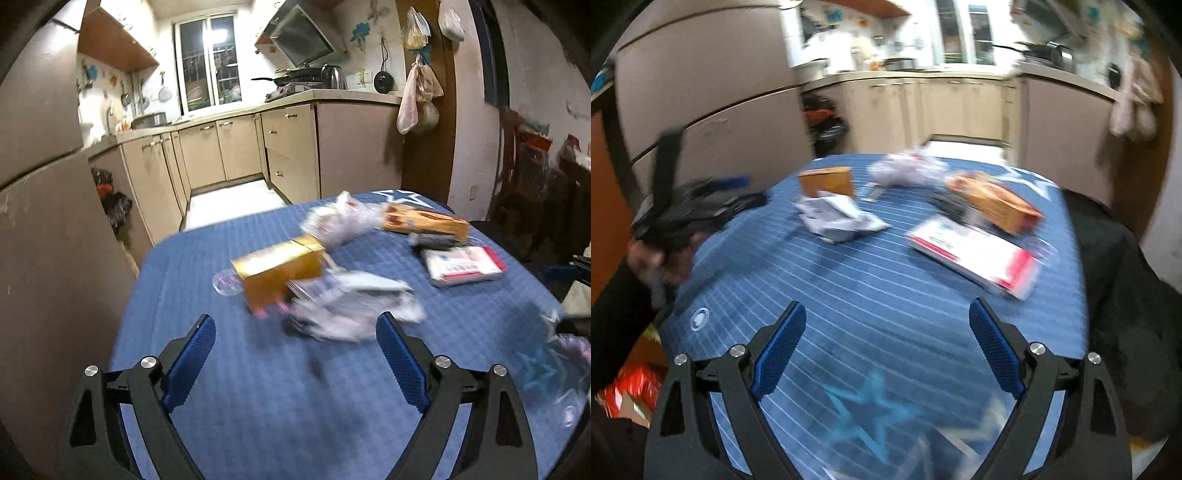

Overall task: Collect trash
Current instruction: 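Move both open tools back toward the table, then grasp the yellow barcode box with the left tool while the right tool grasps the crumpled white packet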

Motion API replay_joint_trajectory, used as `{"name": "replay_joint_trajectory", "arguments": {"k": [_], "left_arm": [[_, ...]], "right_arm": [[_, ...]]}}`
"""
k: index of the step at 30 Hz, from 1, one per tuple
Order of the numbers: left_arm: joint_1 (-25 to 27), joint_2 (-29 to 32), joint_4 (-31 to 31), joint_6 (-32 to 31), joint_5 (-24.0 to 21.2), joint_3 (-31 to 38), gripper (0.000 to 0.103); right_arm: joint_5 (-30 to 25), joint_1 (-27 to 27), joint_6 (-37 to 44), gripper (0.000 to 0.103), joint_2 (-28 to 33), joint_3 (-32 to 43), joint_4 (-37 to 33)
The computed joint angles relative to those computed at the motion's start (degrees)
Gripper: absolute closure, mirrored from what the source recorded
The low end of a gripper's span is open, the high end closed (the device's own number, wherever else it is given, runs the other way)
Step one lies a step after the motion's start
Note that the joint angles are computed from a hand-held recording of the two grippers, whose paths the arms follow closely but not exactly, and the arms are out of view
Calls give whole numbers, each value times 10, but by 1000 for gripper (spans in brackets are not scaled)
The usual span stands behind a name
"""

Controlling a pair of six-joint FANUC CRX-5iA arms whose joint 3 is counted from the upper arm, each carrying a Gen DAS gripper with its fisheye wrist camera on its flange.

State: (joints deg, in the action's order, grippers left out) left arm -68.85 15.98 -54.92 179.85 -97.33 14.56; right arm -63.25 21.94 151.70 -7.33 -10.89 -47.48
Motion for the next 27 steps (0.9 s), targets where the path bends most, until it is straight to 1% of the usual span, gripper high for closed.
{"name": "replay_joint_trajectory", "arguments": {"k": [2,4,6,8,10,12,14,16,17,18,19,20,22,23,24,25,27], "left_arm": [[23,-48,7,-9,56,-52,14],[40,-78,4,-23,91,-86,14],[61,-109,8,-50,144,-121,15],[90,-146,22,-86,212,-163,15],[112,-168,32,-115,252,-190,18],[152,-204,66,-161,332,-232,18],[182,-221,92,-208,382,-255,18],[208,-228,115,-246,423,-270,19],[228,-233,134,-273,450,-281,20],[243,-233,148,-292,468,-288,24],[254,-233,161,-307,482,-294,31],[274,-235,186,-336,510,-306,34],[296,-235,220,-369,537,-320,57],[306,-237,237,-381,552,-329,62],[306,-236,239,-380,559,-331,75],[299,-236,228,-363,553,-329,78],[264,-237,179,-298,520,-317,79]], "right_arm": [[6,33,1,16,5,5,3],[5,55,0,16,17,16,5],[-2,75,1,16,34,34,6],[-6,90,0,16,54,55,12],[-6,107,-9,16,73,74,28],[-2,117,-15,16,80,82,40],[-11,116,-11,16,86,88,39],[-22,113,-10,16,94,93,36],[-28,111,-14,16,97,95,37],[-29,112,-18,16,100,96,38],[-32,113,-23,16,103,98,41],[-34,115,-27,16,108,101,43],[-34,118,-30,16,108,101,48],[-30,121,-33,16,107,100,53],[-28,124,-34,16,108,100,55],[-26,127,-36,16,107,100,58],[-22,129,-38,16,106,100,59]]}}
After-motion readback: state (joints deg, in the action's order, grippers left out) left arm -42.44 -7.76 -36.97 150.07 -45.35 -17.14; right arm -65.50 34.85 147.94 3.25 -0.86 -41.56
